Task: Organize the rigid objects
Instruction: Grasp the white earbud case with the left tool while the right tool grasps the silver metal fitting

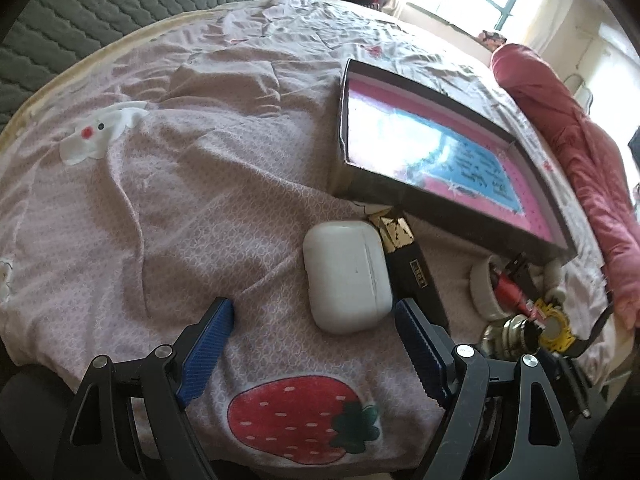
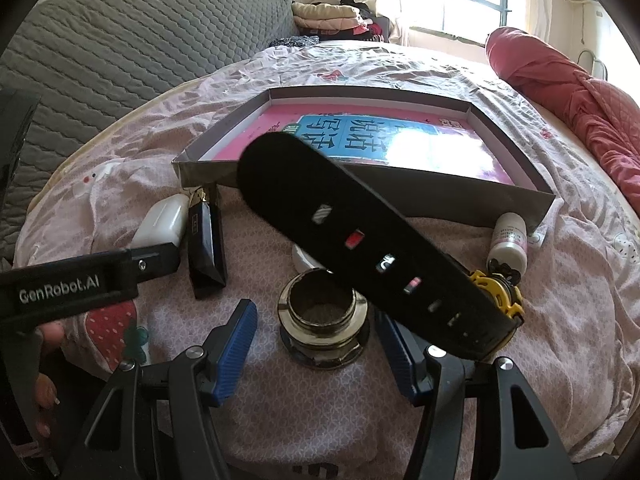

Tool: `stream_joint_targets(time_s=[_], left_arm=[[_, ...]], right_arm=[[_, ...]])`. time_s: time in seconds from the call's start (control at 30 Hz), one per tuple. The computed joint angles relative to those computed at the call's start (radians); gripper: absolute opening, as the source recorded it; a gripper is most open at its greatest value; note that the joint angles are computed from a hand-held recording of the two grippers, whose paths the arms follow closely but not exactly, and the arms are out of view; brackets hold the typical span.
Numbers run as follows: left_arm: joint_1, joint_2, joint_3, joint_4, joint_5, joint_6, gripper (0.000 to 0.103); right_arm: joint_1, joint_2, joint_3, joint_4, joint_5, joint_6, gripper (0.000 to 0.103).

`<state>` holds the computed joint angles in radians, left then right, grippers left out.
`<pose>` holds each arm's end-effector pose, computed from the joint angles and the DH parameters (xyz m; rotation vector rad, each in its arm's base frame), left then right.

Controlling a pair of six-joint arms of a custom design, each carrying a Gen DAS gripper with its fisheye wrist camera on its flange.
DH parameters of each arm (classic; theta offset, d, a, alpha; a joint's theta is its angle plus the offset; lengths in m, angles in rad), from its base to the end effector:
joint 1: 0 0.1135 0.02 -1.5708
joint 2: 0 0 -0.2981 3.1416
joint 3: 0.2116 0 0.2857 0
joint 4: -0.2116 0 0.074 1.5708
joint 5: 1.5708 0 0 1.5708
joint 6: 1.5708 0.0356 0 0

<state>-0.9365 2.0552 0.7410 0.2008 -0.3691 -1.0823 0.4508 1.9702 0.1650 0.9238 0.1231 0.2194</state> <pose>0.2089 -0.2623 0.0262 -0.2997 2.5652 -0.2520 0.1810 0.0827 0.0181 -0.2288 2.4379 0.1466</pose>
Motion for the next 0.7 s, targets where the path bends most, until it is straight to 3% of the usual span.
stream_joint_targets(time_s=[0.17,0.53,0.7], left_arm=[[0.014,0.022,0.022,-0.010,0.007,-0.007,0.085],[0.019,0.131,0.226,-0.263,-0.055,-0.024,0.086],[0.014,0.154,0.270,-0.319,-0.091,-0.050,0.087]], right_arm=[[0.001,0.002,0.001,0.000,0.004,-0.005,0.061],[0.008,0.012,-0.009,0.026,0.012,0.025,0.060],[0.002,0.008,-0.014,0.037,0.020,0.032,0.047]])
